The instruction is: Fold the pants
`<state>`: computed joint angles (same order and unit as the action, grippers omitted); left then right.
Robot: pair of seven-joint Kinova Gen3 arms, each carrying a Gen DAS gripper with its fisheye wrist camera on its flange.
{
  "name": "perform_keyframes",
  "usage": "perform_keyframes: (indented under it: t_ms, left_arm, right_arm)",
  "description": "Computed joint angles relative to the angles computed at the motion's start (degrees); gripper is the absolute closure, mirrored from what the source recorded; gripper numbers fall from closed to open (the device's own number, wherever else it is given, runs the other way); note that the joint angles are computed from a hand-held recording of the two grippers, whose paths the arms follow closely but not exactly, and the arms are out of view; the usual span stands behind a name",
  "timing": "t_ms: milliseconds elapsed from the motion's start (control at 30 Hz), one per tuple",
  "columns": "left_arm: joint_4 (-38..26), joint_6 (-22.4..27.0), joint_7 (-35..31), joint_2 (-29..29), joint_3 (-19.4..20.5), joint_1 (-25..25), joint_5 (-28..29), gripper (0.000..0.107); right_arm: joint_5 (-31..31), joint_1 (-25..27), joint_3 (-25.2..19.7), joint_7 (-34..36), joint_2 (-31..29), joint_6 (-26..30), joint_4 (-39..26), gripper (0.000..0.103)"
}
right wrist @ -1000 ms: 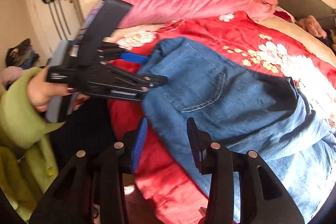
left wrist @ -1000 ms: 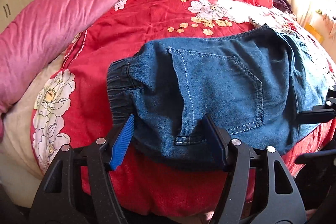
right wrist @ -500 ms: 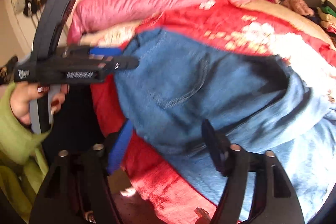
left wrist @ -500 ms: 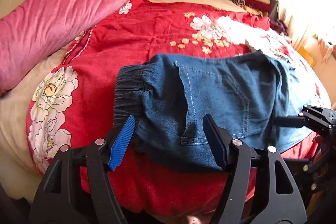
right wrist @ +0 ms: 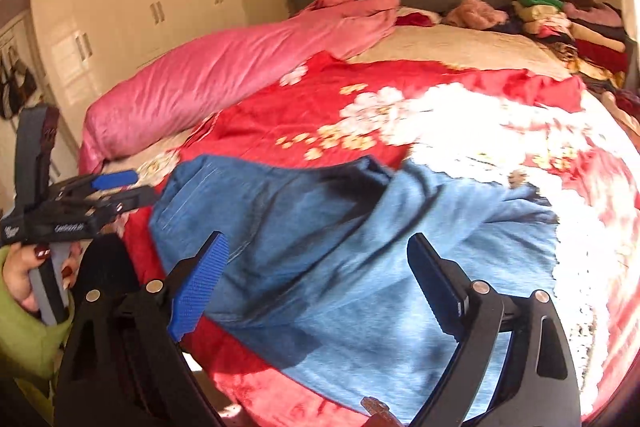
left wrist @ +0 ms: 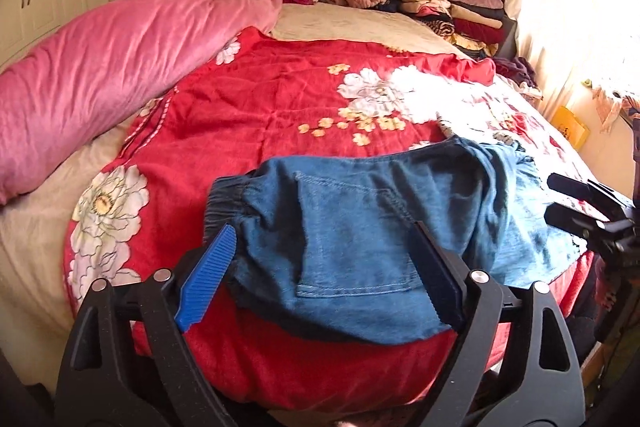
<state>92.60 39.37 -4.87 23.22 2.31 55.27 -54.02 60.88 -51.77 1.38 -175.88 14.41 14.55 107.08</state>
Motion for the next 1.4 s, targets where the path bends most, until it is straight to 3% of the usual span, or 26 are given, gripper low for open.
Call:
perform_keyframes:
  t_ms: [67, 167, 233, 367, 433, 500, 667, 767, 833, 900, 1000, 1167, 1200, 1233, 1267, 1333, 1400]
  left_arm:
    - [-1.1, -0.6, -1.1, 0.5, 0.5, 0.1, -0.1, 0.025]
    - [-3.6, -1.6, -4.4, 2.0, 1.1, 0.1, 1.1, 0.024]
    - [-5.0, -4.4, -7.1, 3.1, 1.6, -0.6, 3.3, 0.024]
    - [-8.7, -7.9, -15.3, 6.6, 4.3, -3.1, 10.2, 0.024]
    - [-10.6, -9.4, -19.7, 8.6, 6.4, -4.8, 13.8, 0.024]
    - [-12.7, -9.4, -24.1, 10.4, 7.7, -5.6, 16.8, 0.036]
    - [-17.5, -8.8, -33.2, 14.7, 10.8, -8.1, 23.7, 0.045]
    - [-19.3, -8.6, -36.8, 16.2, 11.3, -9.2, 27.3, 0.045]
    - [-20.5, -8.4, -39.1, 17.1, 11.3, -9.6, 29.1, 0.045]
    - [-21.2, -8.6, -41.1, 17.5, 11.3, -10.1, 31.1, 0.05]
    - [-23.0, -8.4, -44.7, 18.8, 11.9, -10.9, 34.1, 0.064]
    - [-25.6, -7.2, -48.4, 20.3, 10.0, -9.2, 37.3, 0.067]
    - [-25.9, -7.0, -48.7, 20.4, 9.1, -8.6, 37.7, 0.067]
    - [-26.0, -6.9, -49.1, 20.4, 8.3, -8.1, 38.1, 0.067]
    - [-26.0, -6.9, -49.6, 20.4, 7.8, -7.8, 38.8, 0.067]
    - [-25.5, -7.5, -50.4, 20.0, 6.9, -7.7, 40.5, 0.067]
    - [-25.0, -8.0, -50.8, 19.7, 5.2, -6.8, 41.5, 0.067]
  right_arm:
    - [2.6, -2.2, 3.2, -4.7, -0.7, 1.4, 0.7, 0.013]
    - [5.8, 0.0, 1.5, -9.8, -1.5, 4.6, 1.4, 0.013]
    - [3.8, 0.4, 2.4, -8.9, -1.9, 5.4, 1.3, 0.012]
    - [-5.2, 0.9, 5.1, -0.3, -1.0, 5.9, -1.0, 0.012]
    - [-8.7, 4.8, 1.6, 4.4, -0.1, 7.4, -3.2, 0.012]
    - [-11.9, 10.1, -3.3, 9.0, 1.6, 9.1, -6.2, 0.012]
    - [-16.6, 22.2, -16.5, 20.7, 7.8, 12.8, -15.5, 0.012]
    - [-17.6, 27.1, -24.1, 27.7, 13.7, 19.0, -23.3, 0.013]
    - [-20.3, 27.8, -25.4, 32.3, 17.3, 22.3, -28.3, 0.02]
    - [-24.7, 26.0, -22.5, 36.8, 19.9, 23.2, -32.3, 0.026]
    - [-31.7, 21.3, -15.5, 43.5, 23.5, 26.1, -39.0, 0.026]
    - [-41.8, 14.8, -4.2, 52.3, 31.2, 35.8, -52.1, 0.028]
    - [-42.5, 14.1, -2.5, 52.6, 32.5, 37.0, -53.6, 0.034]
    - [-43.0, 13.9, -1.5, 52.7, 33.1, 37.2, -54.0, 0.055]
    - [-42.7, 14.1, -1.5, 52.3, 33.1, 36.5, -53.3, 0.062]
    - [-42.3, 15.5, -2.4, 51.1, 30.8, 32.6, -48.9, 0.087]
    - [-41.3, 18.3, -5.3, 49.0, 27.3, 28.6, -43.6, 0.091]
